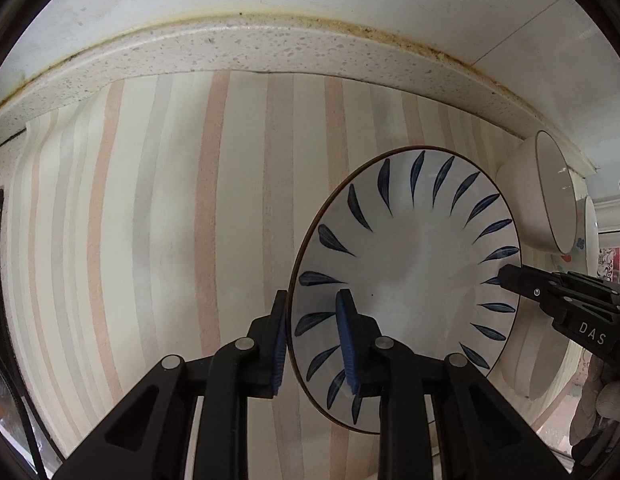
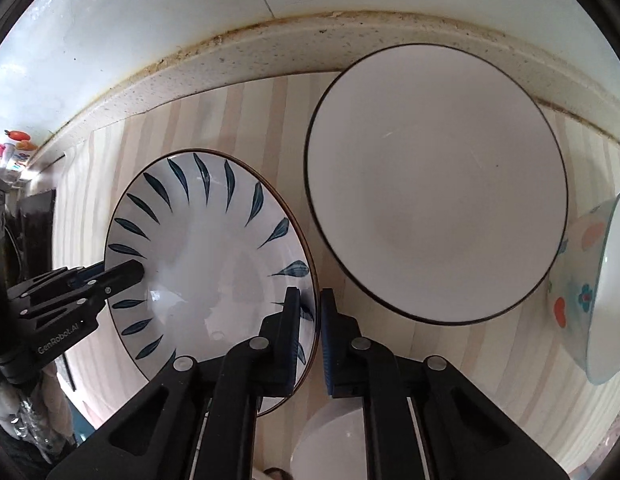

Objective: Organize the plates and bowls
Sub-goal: 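Lift the blue-striped plate with both grippers onto the plate stack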

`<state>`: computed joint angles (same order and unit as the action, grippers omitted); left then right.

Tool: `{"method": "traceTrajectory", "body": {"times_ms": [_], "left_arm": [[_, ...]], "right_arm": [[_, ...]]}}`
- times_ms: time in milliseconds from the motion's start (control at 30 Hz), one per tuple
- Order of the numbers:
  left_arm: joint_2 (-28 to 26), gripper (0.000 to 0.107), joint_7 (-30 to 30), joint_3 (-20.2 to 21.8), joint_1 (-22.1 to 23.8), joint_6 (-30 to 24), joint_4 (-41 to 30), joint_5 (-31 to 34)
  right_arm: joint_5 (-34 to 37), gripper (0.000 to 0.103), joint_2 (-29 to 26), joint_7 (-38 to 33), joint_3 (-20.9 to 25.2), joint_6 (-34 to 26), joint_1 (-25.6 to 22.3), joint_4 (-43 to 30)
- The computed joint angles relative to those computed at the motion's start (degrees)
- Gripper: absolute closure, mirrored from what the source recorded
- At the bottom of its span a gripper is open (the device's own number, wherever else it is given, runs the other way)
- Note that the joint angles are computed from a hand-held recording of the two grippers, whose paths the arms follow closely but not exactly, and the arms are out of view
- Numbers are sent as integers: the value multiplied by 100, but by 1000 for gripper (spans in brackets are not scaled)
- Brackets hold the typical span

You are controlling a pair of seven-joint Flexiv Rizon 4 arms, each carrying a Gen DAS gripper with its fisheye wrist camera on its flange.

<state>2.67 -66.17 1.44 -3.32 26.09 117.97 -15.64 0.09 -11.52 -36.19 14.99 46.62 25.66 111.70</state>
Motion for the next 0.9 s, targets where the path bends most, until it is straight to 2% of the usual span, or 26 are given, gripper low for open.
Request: {"method": "traceTrajectory", "body": {"times_ms": [133, 433, 567, 700, 900], "left_arm": [[160, 86, -39, -6, -19, -102, -10, 83], [825, 86, 83, 168, 63, -716, -107, 32], [1312, 86, 167, 272, 96, -1104, -61, 97], [1746, 86, 240, 365, 146, -1260, 161, 203], [2492, 86, 200, 444, 209, -1713, 535, 418]], "right_arm": [[46, 92, 106, 1, 33, 24, 6, 36], [395, 92, 598, -93, 125, -58, 2, 90], [413, 92, 920, -103, 182, -214, 74, 122], [544, 92, 1211, -97, 278, -415, 200, 190], [892, 92, 1692, 71, 511, -386, 489, 568]]}}
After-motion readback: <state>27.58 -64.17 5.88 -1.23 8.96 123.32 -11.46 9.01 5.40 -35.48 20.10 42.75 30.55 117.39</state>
